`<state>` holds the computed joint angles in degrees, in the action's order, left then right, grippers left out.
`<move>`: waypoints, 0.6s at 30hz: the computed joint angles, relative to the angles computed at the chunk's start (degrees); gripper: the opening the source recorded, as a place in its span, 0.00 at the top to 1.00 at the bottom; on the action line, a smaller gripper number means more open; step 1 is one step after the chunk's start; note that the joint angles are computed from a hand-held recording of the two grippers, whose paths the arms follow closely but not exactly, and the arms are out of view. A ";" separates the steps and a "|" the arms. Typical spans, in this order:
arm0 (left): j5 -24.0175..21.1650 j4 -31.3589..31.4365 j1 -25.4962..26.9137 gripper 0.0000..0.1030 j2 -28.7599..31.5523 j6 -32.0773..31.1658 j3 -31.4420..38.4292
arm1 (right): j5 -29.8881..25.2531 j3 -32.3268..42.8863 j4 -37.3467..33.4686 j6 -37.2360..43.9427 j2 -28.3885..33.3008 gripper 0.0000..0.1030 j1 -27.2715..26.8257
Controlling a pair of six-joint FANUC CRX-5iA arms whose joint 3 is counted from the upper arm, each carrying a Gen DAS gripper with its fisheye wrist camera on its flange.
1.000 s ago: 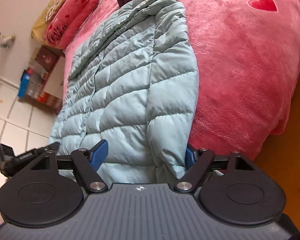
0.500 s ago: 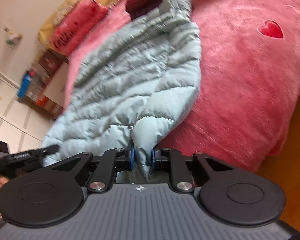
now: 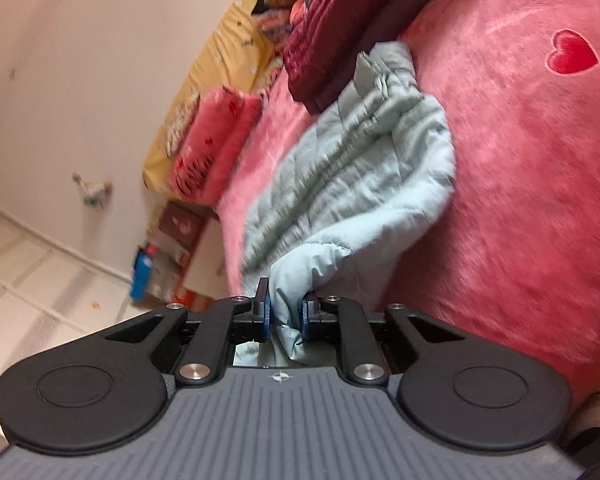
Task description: Fold large clothes
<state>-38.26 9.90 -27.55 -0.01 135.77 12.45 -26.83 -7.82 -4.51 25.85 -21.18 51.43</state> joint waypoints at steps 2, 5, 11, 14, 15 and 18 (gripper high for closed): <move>1.81 1.54 0.94 0.90 0.18 -0.16 -0.54 | 1.87 0.05 1.77 -2.93 0.77 0.84 -0.22; 3.92 2.93 2.20 0.90 0.92 0.26 -0.52 | 4.48 0.46 5.33 -7.80 2.81 0.84 -1.04; 6.88 3.31 4.44 0.90 4.43 1.82 2.76 | 9.91 1.10 13.63 -19.35 7.46 0.84 -3.91; 7.01 1.65 5.31 0.90 7.02 3.64 5.94 | 13.67 1.40 17.15 -24.53 10.02 0.84 -5.65; 7.38 1.39 5.62 0.90 7.89 4.48 6.78 | 14.92 1.52 18.64 -26.46 10.97 0.84 -6.25; 7.77 0.49 6.62 0.90 10.36 6.34 9.22 | 17.78 2.11 23.55 -32.37 13.73 0.84 -7.91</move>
<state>-30.50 10.39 -20.93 10.34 142.10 21.67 -9.05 -5.70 19.03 -6.51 -7.46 43.52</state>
